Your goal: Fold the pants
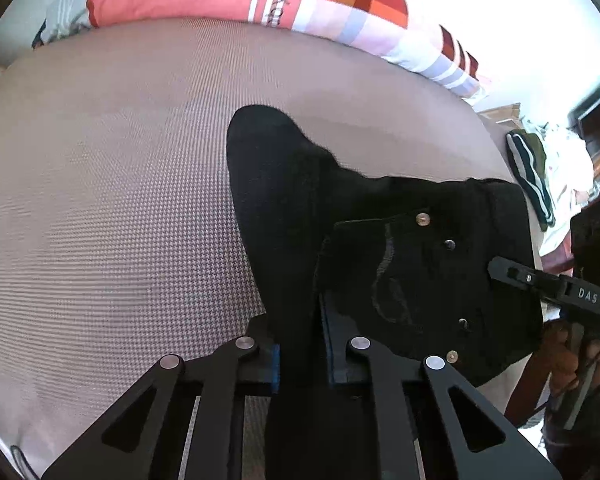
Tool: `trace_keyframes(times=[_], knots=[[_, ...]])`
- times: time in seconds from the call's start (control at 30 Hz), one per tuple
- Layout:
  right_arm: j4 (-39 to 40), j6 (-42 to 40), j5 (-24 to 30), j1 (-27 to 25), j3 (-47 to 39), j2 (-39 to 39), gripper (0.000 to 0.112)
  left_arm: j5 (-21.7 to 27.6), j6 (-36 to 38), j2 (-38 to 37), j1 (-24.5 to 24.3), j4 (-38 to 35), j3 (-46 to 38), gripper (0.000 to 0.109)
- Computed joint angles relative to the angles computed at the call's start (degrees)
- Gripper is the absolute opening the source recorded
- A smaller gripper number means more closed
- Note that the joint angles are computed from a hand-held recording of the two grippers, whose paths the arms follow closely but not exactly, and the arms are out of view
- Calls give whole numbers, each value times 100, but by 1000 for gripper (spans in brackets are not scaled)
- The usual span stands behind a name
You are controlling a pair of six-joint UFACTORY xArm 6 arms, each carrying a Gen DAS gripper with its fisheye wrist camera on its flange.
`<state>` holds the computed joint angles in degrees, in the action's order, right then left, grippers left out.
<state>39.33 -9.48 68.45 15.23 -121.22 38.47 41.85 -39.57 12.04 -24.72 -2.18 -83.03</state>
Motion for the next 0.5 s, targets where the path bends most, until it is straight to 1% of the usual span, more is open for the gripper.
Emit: trace_keyframes(times=[0.23,0.33,0.5], knots=[[7,-122,97,192,5,-103,20,-33,-222,-468,4,227,419,15],[161,-124,96,266,16,-94,20,-56,-299,-659,43,279,575,15],[254,0,217,384,-527,276,20,-57,-390,-782,189,389,645,15]])
